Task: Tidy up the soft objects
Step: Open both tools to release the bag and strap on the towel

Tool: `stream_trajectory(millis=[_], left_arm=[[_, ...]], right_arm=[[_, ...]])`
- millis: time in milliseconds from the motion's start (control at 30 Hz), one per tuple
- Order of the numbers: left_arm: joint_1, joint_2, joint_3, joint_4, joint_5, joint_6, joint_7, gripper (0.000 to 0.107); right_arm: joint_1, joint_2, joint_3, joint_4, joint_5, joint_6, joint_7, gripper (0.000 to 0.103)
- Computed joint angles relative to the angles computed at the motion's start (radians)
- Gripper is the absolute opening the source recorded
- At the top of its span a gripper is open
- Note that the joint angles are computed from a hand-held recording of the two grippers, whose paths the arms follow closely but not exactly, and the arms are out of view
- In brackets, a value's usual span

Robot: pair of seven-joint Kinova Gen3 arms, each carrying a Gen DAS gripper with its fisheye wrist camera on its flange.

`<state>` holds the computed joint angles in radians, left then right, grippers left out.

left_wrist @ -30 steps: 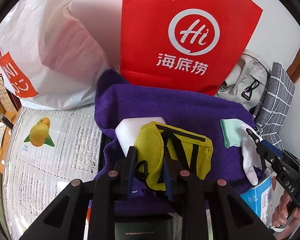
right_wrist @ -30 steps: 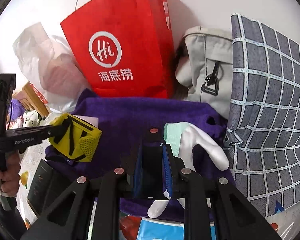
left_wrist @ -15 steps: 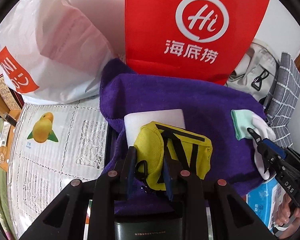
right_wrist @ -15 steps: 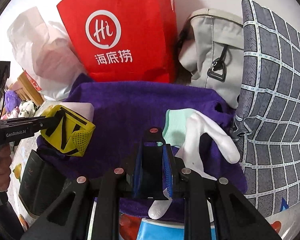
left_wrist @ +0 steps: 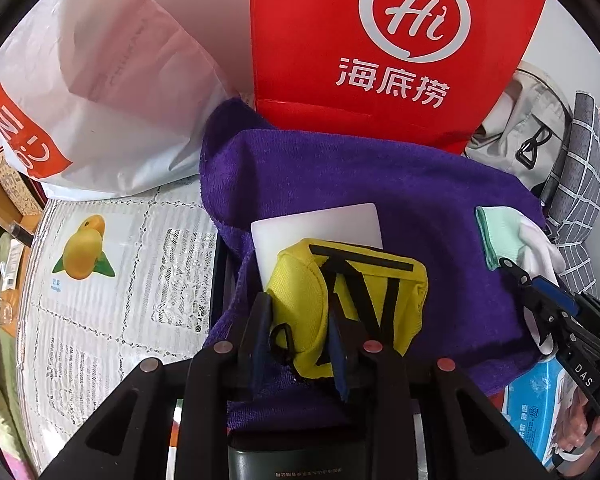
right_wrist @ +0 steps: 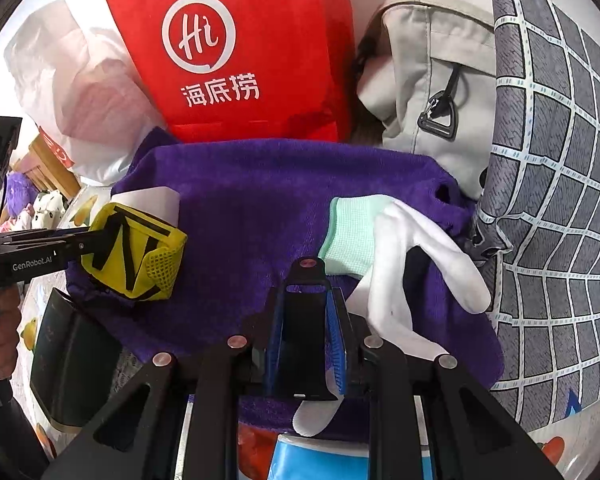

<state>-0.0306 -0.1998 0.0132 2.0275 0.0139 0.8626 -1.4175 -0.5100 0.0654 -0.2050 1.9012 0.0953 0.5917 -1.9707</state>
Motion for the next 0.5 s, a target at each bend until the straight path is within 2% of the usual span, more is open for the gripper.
stream_trajectory(millis=[167, 233, 300, 367, 500], left_arm=[[0.001, 0.015, -0.008, -0.009, 0.018, 0.014, -0.009, 0.031], [0.001, 0.014, -0.032, -0.009, 0.058, 0.018, -0.048, 0.043], [-0.002, 0.005, -0.038, -0.006, 0.079, 0.012, -0.069, 0.054], [-0.007, -0.006, -0.029, 0.0, 0.068, 0.003, -0.066, 0.057], [-0.009, -0.015, -0.028, -0.001, 0.073, 0.009, -0.071, 0.057]], right_arm=[[0.0, -0.009, -0.004, 0.004, -0.01, -0.008, 0.015, 0.023], [0.006, -0.015, -0.004, 0.005, -0.03, -0.01, 0.036, 0.026], [0.006, -0.029, -0.004, 0.014, -0.024, -0.024, 0.029, 0.045], [0.004, -0.051, -0.007, 0.03, 0.009, -0.049, -0.006, 0.052], [0.019, -0.084, -0.011, 0.044, -0.007, -0.07, 0.005, 0.057]])
